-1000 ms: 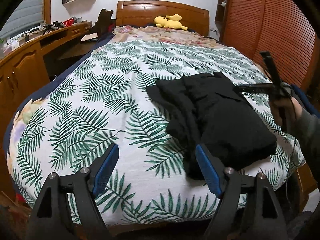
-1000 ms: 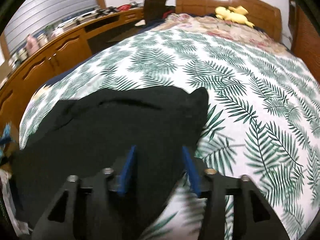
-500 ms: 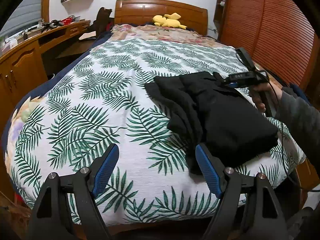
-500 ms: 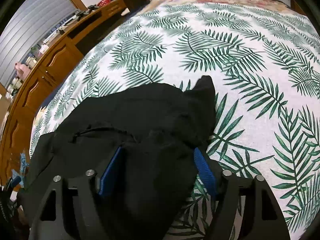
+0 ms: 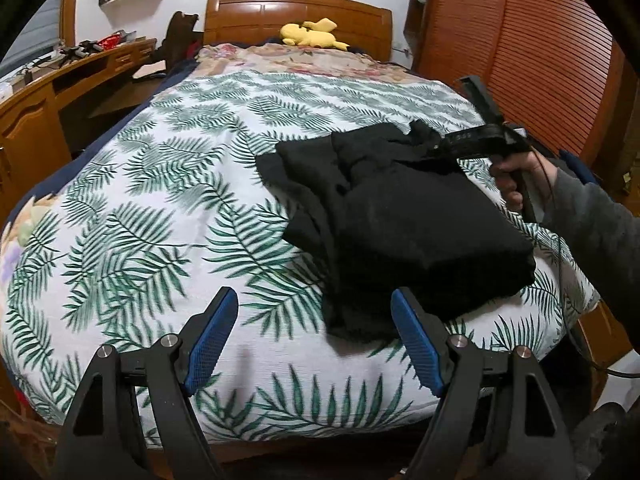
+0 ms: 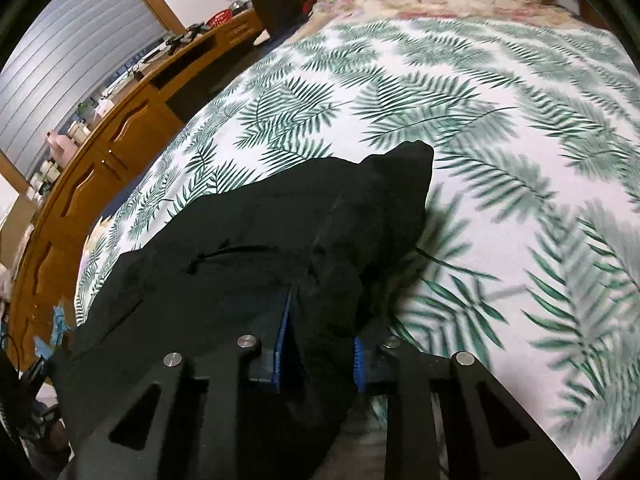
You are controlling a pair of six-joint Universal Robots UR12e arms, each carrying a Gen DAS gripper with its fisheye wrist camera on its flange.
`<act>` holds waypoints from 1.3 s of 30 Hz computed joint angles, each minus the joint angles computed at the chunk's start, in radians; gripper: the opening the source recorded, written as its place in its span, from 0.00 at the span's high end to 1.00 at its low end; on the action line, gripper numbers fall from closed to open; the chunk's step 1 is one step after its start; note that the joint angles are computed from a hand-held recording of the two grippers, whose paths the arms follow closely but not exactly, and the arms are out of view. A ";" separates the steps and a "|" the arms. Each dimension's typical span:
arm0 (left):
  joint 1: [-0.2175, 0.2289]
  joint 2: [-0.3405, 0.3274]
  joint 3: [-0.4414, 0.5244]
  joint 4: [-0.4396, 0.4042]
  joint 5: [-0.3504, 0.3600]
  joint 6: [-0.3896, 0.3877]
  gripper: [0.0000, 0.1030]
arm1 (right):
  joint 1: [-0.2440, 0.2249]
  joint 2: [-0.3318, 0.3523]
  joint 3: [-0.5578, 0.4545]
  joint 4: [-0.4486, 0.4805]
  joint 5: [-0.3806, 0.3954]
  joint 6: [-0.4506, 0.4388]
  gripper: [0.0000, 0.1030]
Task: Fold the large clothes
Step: 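Grasp the black coat bundle with the left gripper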
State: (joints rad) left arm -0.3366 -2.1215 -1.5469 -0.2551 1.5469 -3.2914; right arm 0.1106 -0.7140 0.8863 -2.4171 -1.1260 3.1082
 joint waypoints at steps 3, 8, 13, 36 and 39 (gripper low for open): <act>-0.001 -0.009 0.007 0.001 -0.015 -0.004 0.23 | -0.009 -0.053 0.097 -0.061 -0.024 -0.001 0.76; -0.001 -0.027 0.027 0.003 -0.043 -0.001 0.36 | -0.027 -0.146 0.261 -0.147 -0.064 0.007 0.76; -0.001 -0.049 0.058 -0.016 -0.059 0.010 0.46 | -0.041 -0.182 0.332 -0.190 -0.073 0.033 0.73; -0.003 -0.084 0.107 -0.083 -0.057 -0.031 0.46 | -0.016 -0.116 0.260 -0.190 -0.103 0.184 0.29; 0.004 -0.089 0.108 -0.084 -0.085 -0.051 0.46 | -0.012 -0.111 0.257 -0.196 -0.112 0.185 0.28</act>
State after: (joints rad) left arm -0.3331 -2.2106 -1.4392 -0.3392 1.4621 -3.3420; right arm 0.0984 -0.8252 1.1430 -2.6134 -1.2379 3.2934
